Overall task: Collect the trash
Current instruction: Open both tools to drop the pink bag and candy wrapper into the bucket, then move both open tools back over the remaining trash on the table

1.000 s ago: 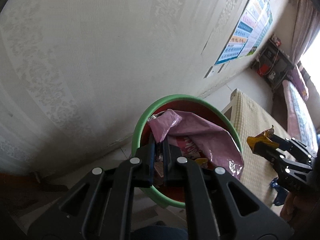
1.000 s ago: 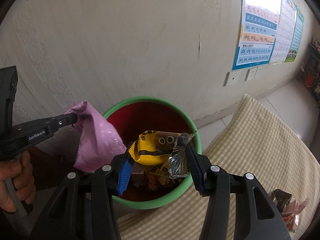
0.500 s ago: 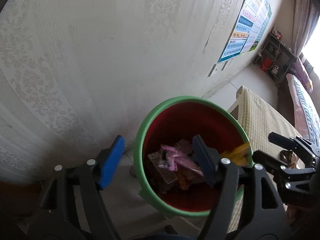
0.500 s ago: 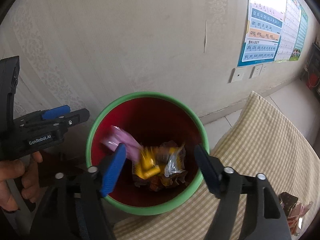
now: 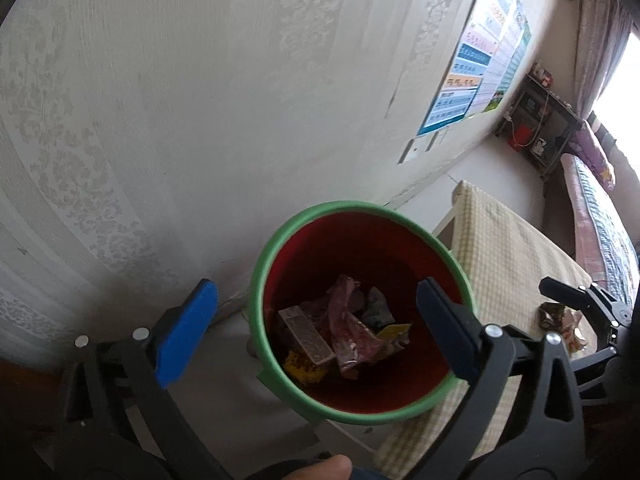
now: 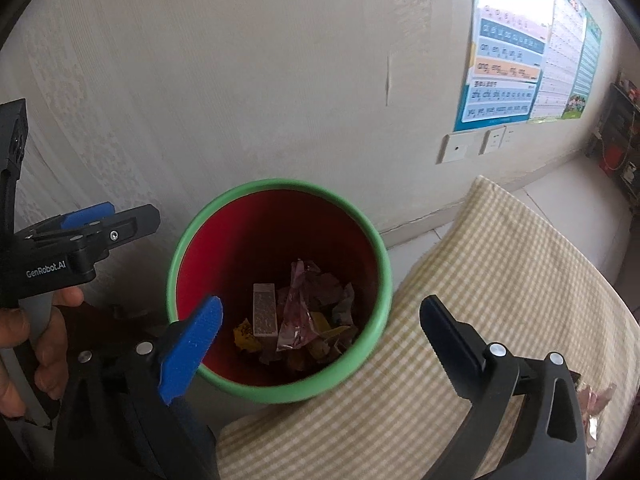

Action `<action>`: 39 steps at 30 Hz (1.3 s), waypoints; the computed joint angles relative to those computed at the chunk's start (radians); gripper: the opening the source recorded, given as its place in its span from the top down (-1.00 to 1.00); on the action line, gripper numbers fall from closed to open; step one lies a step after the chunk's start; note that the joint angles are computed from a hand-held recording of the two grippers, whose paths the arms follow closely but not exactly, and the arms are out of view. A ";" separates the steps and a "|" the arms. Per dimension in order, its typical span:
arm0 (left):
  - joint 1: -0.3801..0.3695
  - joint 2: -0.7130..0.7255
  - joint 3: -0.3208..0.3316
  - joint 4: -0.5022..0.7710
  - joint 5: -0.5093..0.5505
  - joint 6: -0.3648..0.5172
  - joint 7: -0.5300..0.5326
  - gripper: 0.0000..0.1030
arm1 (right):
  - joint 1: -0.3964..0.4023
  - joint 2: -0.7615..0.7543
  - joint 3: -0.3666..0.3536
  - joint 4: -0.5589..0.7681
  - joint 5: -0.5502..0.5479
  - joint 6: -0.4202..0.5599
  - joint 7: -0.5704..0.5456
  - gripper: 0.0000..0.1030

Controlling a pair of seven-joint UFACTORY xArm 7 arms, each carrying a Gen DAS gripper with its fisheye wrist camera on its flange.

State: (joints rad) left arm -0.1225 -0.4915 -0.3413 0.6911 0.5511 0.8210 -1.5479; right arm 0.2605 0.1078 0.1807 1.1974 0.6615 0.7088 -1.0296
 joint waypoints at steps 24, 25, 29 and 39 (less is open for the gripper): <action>-0.187 0.299 -0.023 0.322 0.133 0.061 -0.091 -0.89 | -0.151 -0.128 -0.149 -0.055 0.092 0.087 -0.126 -0.86; -0.200 0.319 -0.019 0.341 0.141 0.062 -0.091 -0.89 | -0.160 -0.126 -0.155 -0.053 0.092 0.088 -0.128 -0.86; -0.251 0.395 0.010 0.414 0.167 0.056 -0.081 -0.89 | -0.201 -0.116 -0.176 -0.039 0.093 0.101 -0.133 -0.86; -0.374 0.570 0.097 0.590 0.195 0.017 -0.046 -0.89 | -0.292 -0.050 -0.191 0.033 0.083 0.100 -0.128 -0.86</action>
